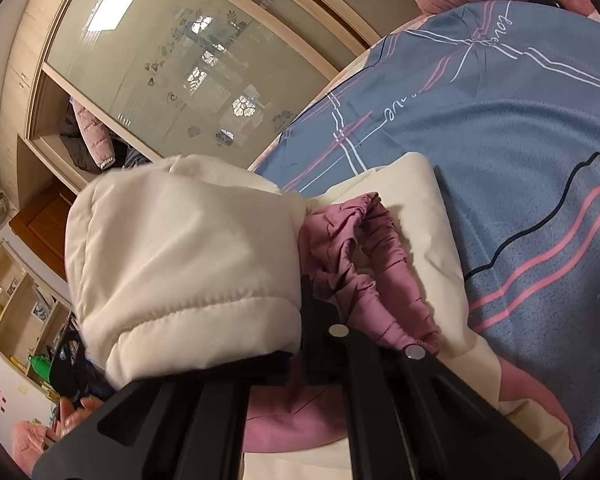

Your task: Fold large clothes

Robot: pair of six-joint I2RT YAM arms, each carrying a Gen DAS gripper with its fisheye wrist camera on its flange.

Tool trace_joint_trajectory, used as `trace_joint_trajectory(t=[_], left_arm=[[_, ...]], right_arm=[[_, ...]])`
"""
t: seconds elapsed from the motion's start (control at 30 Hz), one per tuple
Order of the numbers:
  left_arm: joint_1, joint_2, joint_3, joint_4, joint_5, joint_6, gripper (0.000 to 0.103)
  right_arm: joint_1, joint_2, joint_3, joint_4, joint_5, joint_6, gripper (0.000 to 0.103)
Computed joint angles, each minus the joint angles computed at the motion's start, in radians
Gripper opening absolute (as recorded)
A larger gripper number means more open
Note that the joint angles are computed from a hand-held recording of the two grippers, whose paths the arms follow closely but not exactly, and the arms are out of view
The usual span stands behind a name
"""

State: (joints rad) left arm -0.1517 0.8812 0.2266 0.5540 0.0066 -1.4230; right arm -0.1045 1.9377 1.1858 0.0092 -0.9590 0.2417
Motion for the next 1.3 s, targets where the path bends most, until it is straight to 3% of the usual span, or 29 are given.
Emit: trace_joint_trajectory(t=[0.2,0.27,0.4,0.53,0.67,0.8,0.9,0.93,0.97,1.0,1.07,1.1,1.17,1.2,1.23,1.27,1.3], left_arm=[[0.014,-0.195,0.165,-0.442,-0.007,0.338,0.007],[0.036,-0.237,0.197,-0.573,0.028,0.378,0.007],[0.113,-0.372,0.137,-0.766,0.175,0.331,0.007],[0.241,-0.473,0.041,-0.845,0.324,0.309,0.007],[0.298,-0.459,0.016,-0.862,0.384,0.410,0.007],[0.199,-0.349,0.080,-0.907,0.261,0.534,0.007],[0.112,-0.270,0.144,-0.960,0.140,0.600,0.009],[0.088,-0.227,0.161,-0.952,0.106,0.617,0.009],[0.073,-0.209,0.168,-0.949,0.082,0.624,0.009],[0.067,-0.190,0.177,-0.944,0.069,0.631,0.009],[0.072,-0.159,0.183,-0.923,0.057,0.649,0.009],[0.066,-0.145,0.187,-0.919,0.045,0.658,0.009],[0.038,-0.091,0.210,-0.912,-0.003,0.687,0.010],[0.022,-0.068,0.223,-0.910,-0.027,0.697,0.010],[0.014,-0.008,0.250,-0.888,-0.047,0.714,0.010],[0.007,0.012,0.261,-0.887,-0.063,0.723,0.010],[-0.008,0.027,0.268,-0.883,-0.080,0.720,0.010]], right_arm=[[0.026,-0.074,-0.045,-0.032,0.067,-0.122,0.003],[0.030,-0.103,-0.056,-0.059,0.094,-0.184,0.003],[0.070,-0.200,-0.103,-0.125,0.224,-0.433,0.003],[0.159,-0.329,-0.230,-0.129,0.438,-0.785,0.004],[0.182,-0.353,-0.310,-0.093,0.496,-0.915,0.004],[0.162,-0.352,-0.335,-0.076,0.480,-0.965,0.008],[0.131,-0.357,-0.333,-0.085,0.438,-0.963,0.019],[0.120,-0.363,-0.319,-0.127,0.422,-0.970,0.026],[0.110,-0.366,-0.288,-0.199,0.409,-0.993,0.040],[0.097,-0.360,-0.229,-0.331,0.396,-1.046,0.048],[0.047,-0.341,-0.093,-0.669,0.354,-1.214,0.080],[0.004,-0.319,-0.002,-0.887,0.300,-1.332,0.083],[-0.046,-0.350,0.053,-1.039,0.194,-1.412,0.084],[-0.061,-0.421,0.037,-1.011,0.099,-1.346,0.085],[-0.054,-0.511,-0.024,-0.854,0.030,-1.154,0.093],[-0.035,-0.581,-0.093,-0.651,0.011,-0.933,0.102],[0.014,-0.678,-0.205,-0.372,0.036,-0.638,0.102]])
